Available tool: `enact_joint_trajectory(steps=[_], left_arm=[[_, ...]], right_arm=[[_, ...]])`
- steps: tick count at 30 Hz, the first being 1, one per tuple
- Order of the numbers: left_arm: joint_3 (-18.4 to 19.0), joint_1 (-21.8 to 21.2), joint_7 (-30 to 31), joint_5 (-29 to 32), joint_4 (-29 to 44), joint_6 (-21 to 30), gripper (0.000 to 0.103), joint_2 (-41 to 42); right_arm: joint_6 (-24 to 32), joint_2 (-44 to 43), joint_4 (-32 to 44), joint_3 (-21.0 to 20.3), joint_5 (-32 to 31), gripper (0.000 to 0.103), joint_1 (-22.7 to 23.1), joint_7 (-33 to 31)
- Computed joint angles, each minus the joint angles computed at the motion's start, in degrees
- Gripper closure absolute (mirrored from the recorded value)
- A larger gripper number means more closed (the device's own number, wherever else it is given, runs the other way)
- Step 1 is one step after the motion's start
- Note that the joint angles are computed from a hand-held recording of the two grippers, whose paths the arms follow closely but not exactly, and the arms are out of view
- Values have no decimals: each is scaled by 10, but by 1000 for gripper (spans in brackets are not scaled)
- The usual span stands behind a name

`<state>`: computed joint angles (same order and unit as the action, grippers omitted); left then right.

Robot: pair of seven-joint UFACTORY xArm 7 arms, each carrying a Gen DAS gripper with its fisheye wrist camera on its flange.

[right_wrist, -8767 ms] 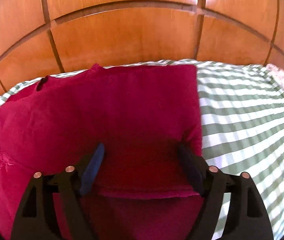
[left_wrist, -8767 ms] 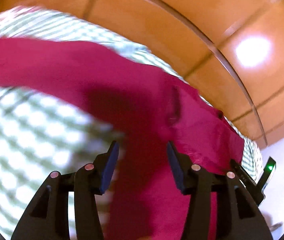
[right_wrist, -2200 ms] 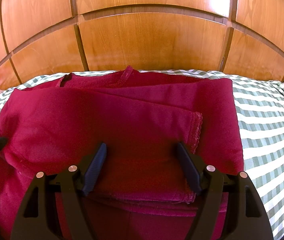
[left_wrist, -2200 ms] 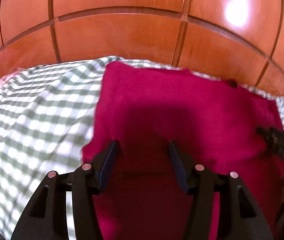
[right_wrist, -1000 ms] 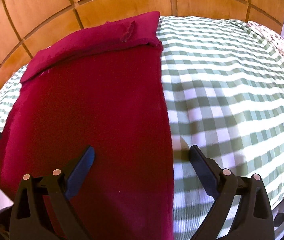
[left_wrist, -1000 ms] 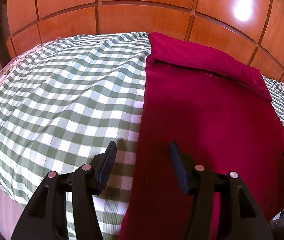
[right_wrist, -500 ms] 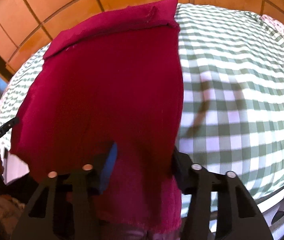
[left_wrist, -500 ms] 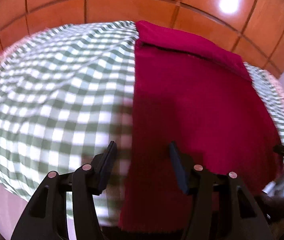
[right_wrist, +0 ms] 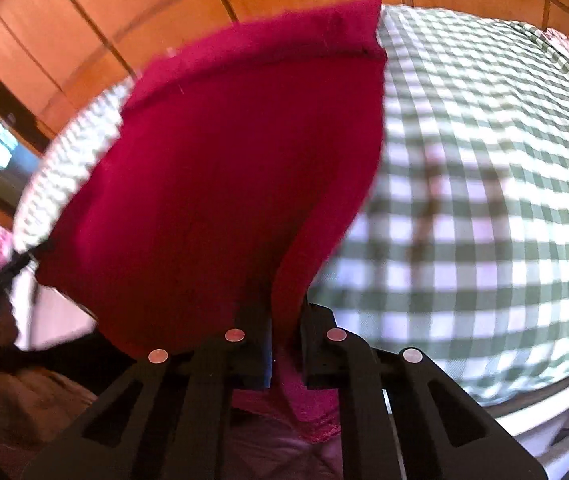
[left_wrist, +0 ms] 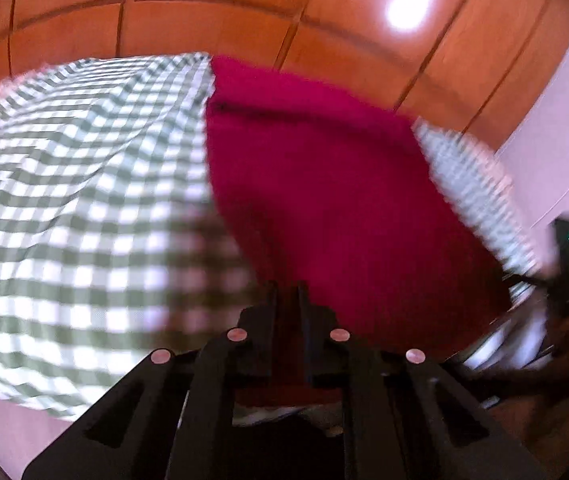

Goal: Fold small clothes

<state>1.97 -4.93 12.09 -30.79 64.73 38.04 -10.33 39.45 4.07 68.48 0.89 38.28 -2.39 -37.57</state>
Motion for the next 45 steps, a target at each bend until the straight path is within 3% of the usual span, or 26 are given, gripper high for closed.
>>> enact_joint_trajectory(steps=[3, 7, 12, 15, 16, 17, 18, 20, 22, 25, 28, 31, 32, 34, 36, 38, 39, 41, 45], left_arm=[[9, -5, 33, -59, 46, -12, 99, 30], [0, 11, 40, -104, 149, -10, 100, 110], [-30, 45, -27, -47, 321, 16, 100, 243], [-13, 38, -130, 40, 434, 36, 99, 329], [-13, 44, -153, 50, 468, 47, 90, 355], [-7, 47, -193, 66, 503, 65, 76, 379], [-9, 55, -222, 73, 513, 69, 46, 389], [-28, 78, -222, 46, 476, 37, 42, 371], [-35, 87, -221, 64, 435, 24, 42, 347], [-66, 116, -160, 37, 344, 15, 42, 293], [-78, 123, -86, -7, 254, 1, 40, 239], [-70, 107, -63, -16, 224, 18, 42, 225], [-67, 100, -63, -9, 220, 19, 44, 224], [-60, 80, -80, 24, 230, 18, 64, 235], [-50, 65, -112, 69, 251, 22, 85, 250], [-50, 62, -131, 82, 264, 28, 88, 257], [-52, 64, -129, 81, 261, 26, 89, 253], [-54, 68, -122, 75, 249, 24, 90, 243], [-56, 77, -100, 34, 201, 18, 92, 209]], right_arm=[[16, 21, 48, 3, 76, 94, -9, -28], [20, 83, 134, 13, 112, 95, -20, -5], [9, 184, 264, 30, 73, 95, -30, 97], [5, 234, 330, 36, 35, 95, -34, 152], [7, 253, 357, 39, 23, 94, -36, 167], [8, 265, 374, 48, 24, 87, -43, 172], [19, 283, 402, 60, 31, 78, -55, 177], [28, 291, 415, 87, 48, 22, -79, 174], [-13, 264, 373, 99, 71, 15, -96, 147], [-5, 233, 324, 101, 93, 11, -118, 117], [-12, 188, 246, 90, 113, 11, -127, 75], [-39, 166, 195, 70, 90, 11, -104, 38], [-53, 162, 183, 66, 80, 11, -95, 29], [-84, 166, 175, 60, 43, 16, -68, 31], [-96, 186, 196, 57, 6, 31, -49, 50], [-107, 206, 218, 52, -35, 47, -33, 81], [-102, 212, 226, 53, -49, 64, -33, 91], [-88, 209, 226, 68, -47, 78, -48, 88], [-95, 174, 183, 81, -21, 85, -62, 63]])
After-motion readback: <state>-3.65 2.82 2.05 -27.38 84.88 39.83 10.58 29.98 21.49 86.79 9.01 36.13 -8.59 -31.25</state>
